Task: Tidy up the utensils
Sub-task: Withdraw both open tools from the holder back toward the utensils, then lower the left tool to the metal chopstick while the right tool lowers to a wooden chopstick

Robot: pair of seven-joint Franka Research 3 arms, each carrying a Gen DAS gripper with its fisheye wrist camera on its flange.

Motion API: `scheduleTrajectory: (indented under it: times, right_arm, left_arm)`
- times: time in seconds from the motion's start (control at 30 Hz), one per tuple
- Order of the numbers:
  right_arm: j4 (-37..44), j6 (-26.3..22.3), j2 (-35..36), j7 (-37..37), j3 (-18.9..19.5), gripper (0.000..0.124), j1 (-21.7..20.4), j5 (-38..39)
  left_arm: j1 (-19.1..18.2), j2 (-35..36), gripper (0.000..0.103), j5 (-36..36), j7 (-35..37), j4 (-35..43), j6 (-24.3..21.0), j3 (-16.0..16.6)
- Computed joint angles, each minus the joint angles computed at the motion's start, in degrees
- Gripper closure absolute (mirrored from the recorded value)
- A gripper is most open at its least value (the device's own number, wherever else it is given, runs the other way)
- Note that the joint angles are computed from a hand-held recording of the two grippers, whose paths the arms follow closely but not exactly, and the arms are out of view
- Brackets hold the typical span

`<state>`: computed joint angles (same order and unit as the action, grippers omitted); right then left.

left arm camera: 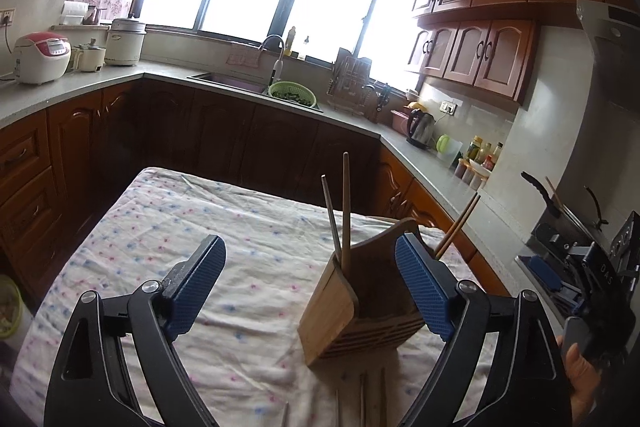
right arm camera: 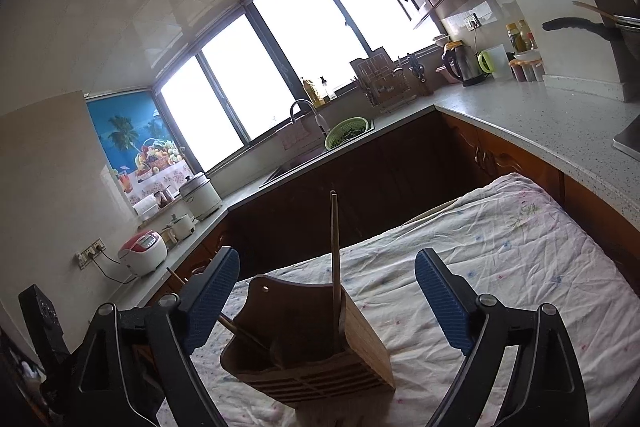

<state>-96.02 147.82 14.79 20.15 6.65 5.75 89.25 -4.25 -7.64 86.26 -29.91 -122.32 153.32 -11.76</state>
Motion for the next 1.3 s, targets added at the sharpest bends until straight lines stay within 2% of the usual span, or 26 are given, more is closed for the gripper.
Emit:
scheduleTrajectory:
  times: [0.37, 0.63, 0.93, 1.3]
  right_arm:
    - [-13.79, -2.86, -9.89, -0.42, -3.48, 0.033, 0.51, -1.46]
    - [-21.36, -2.68, -15.16, -1.49, -5.87, 0.033, 1.63, -2.5]
    - [-27.16, -0.92, -18.77, -3.33, -7.17, 0.033, 2.93, -4.42]
    - [-30.21, -0.24, -19.46, -1.25, -7.61, 0.033, 3.59, -8.38]
  left_arm:
    - [-0.74, -7.78, 0.014, -8.32, 4.36, -10.7, -0.6, -2.42]
    - [-0.71, -12.0, 0.014, -12.27, 4.88, -16.13, -1.02, -4.81]
    - [-1.21, -13.5, 0.014, -18.11, 8.05, -19.19, -0.85, -6.1]
    - [-1.23, -13.02, 0.014, -22.16, 11.77, -20.19, -0.72, -6.82]
